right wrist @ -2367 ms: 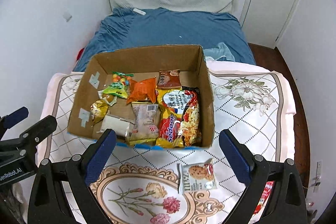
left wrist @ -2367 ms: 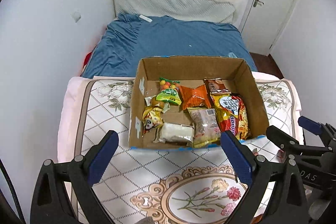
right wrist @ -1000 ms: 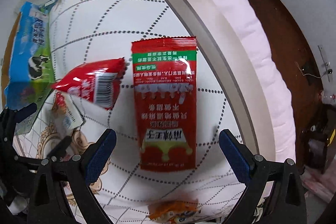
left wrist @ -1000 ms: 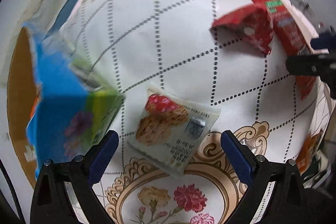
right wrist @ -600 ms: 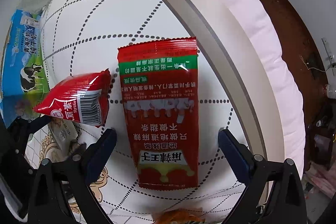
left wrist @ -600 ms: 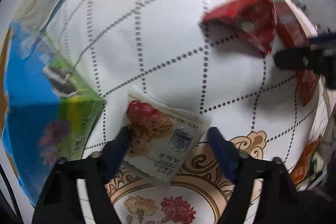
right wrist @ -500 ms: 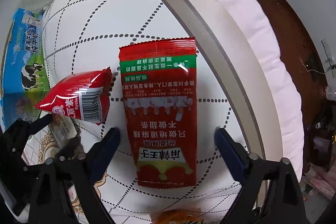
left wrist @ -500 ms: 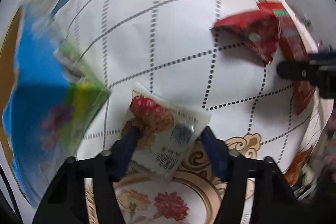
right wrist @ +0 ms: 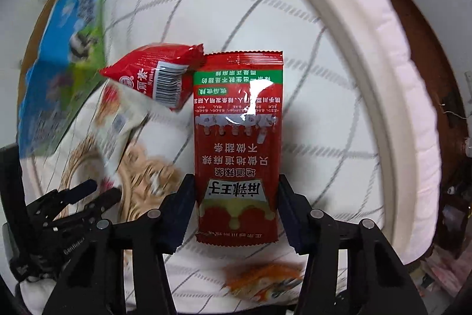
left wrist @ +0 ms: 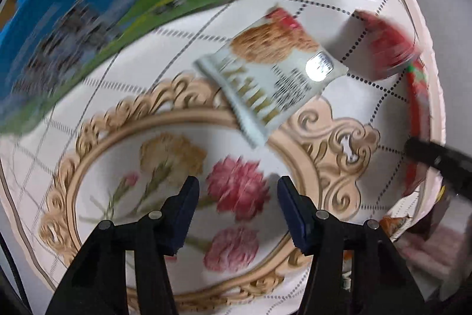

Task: Organize snacks
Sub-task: 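Grasp the white oat cookie pack with the left tool while the right tool grasps the red candy stick pack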

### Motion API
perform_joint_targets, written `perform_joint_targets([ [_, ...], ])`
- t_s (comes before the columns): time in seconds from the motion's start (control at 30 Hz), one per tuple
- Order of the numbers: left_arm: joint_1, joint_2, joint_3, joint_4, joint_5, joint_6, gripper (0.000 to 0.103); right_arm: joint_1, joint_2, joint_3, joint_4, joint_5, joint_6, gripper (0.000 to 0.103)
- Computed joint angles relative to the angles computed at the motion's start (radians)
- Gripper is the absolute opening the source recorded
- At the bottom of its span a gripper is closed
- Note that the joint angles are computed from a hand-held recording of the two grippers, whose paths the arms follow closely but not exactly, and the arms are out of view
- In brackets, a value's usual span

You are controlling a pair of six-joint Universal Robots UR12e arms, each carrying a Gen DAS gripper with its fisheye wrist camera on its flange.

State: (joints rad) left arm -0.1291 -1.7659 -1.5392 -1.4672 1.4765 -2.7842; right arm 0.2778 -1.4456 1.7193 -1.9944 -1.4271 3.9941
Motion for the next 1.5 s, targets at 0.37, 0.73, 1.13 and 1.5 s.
perform_joint_targets([
  [0.37, 0.019, 0.020, 0.015, 0.080, -0.007, 0.141, 0.060, 0.016, 0.030, -0.006, -0.006, 0.081, -0.010, 0.065],
  [0.73, -0.117, -0.172, 0.223, 0.065, 0.091, 0.398, 0.061, -0.008, 0.002, 0.003, 0.005, 0.022, -0.011, 0.048],
  [1.13, -0.151, -0.193, 0.206, 0.080, 0.094, 0.441, 0.075, -0.051, -0.033, 0.051, -0.035, 0.101, 0.046, 0.059],
  [1.5, -0.047, -0.147, 0.198, -0.043, 0.102, 0.110, 0.067, 0.039, 0.083, -0.086, 0.069, -0.037, 0.035, 0.067],
])
